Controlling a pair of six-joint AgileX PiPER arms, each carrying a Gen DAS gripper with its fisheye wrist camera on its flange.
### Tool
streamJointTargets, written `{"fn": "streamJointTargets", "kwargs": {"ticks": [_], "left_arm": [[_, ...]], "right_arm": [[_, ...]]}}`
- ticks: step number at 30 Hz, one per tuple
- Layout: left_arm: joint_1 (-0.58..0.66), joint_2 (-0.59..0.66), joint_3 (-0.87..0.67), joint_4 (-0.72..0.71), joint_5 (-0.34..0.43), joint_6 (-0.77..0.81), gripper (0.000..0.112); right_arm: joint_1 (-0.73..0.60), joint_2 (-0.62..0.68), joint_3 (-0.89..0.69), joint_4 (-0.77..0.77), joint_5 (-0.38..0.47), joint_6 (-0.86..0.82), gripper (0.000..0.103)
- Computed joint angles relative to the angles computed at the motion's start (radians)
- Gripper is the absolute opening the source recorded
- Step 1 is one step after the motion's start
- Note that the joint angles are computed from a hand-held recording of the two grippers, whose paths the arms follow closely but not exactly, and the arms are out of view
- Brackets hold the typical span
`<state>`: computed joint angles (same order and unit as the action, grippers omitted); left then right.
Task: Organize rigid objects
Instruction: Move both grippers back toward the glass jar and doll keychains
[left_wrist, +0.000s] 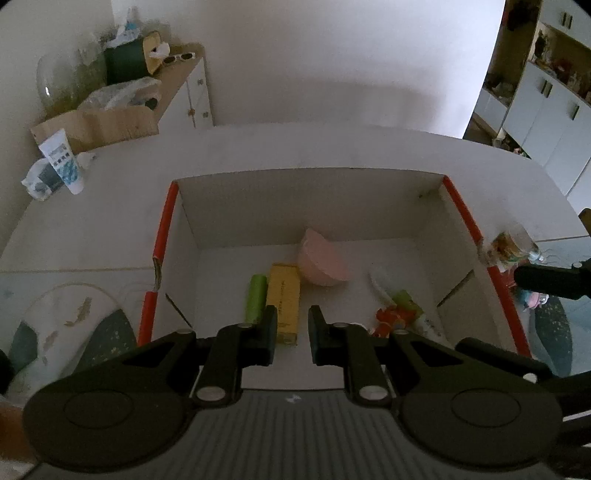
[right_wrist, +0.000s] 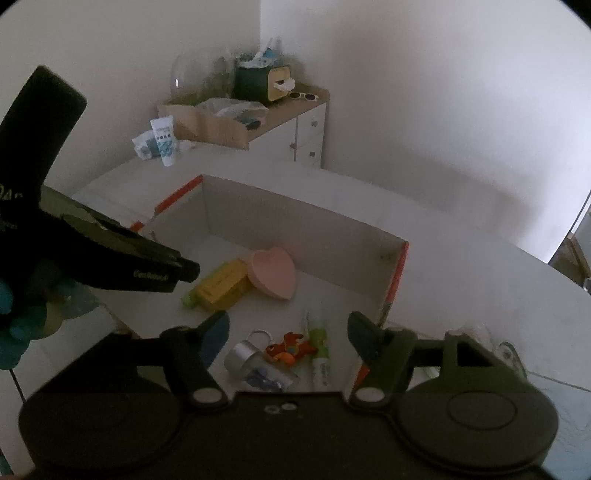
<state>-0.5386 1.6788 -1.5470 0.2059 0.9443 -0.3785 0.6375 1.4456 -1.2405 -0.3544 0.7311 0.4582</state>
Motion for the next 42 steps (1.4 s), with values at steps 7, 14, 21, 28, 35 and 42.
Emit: {"fn": "streamJointTargets", "kwargs": {"ticks": [7,14,21,28,35,42], "left_arm": [[-0.058,-0.038,0.017,0.049,0.013,-0.071,0.017],[-0.142,-0.044,-0.001,0.118,0.047,-0.161,0.017],[-0.231,-0.025,-0.033,0.164,0.073,-0.251,0.017],[-0.331,0.017,-0.082,0.219,0.098,-0.347,0.017],[-0.426,0.071,-0.146,0.271,0.104,-0.429,0.059],[-0.493,0.167,-0.265,0.297,0.117,-0.459,0.07]], "right_arm": [[-0.027,-0.085,0.05,0.043,-0.013,-0.036,0.075],[-0.082,-0.183,0.11,0.122,-0.023,-0.116,0.079],[-0.189,-0.283,0.17,0.266,-0.023,-0.269,0.083],[-0.39,-0.396,0.239,0.482,0.016,-0.525,0.087],[-0.698,-0.475,0.294,0.742,0.125,-0.877,0.088],[-1.048,-0.478,0.313,0.958,0.27,-1.223,0.089]]}}
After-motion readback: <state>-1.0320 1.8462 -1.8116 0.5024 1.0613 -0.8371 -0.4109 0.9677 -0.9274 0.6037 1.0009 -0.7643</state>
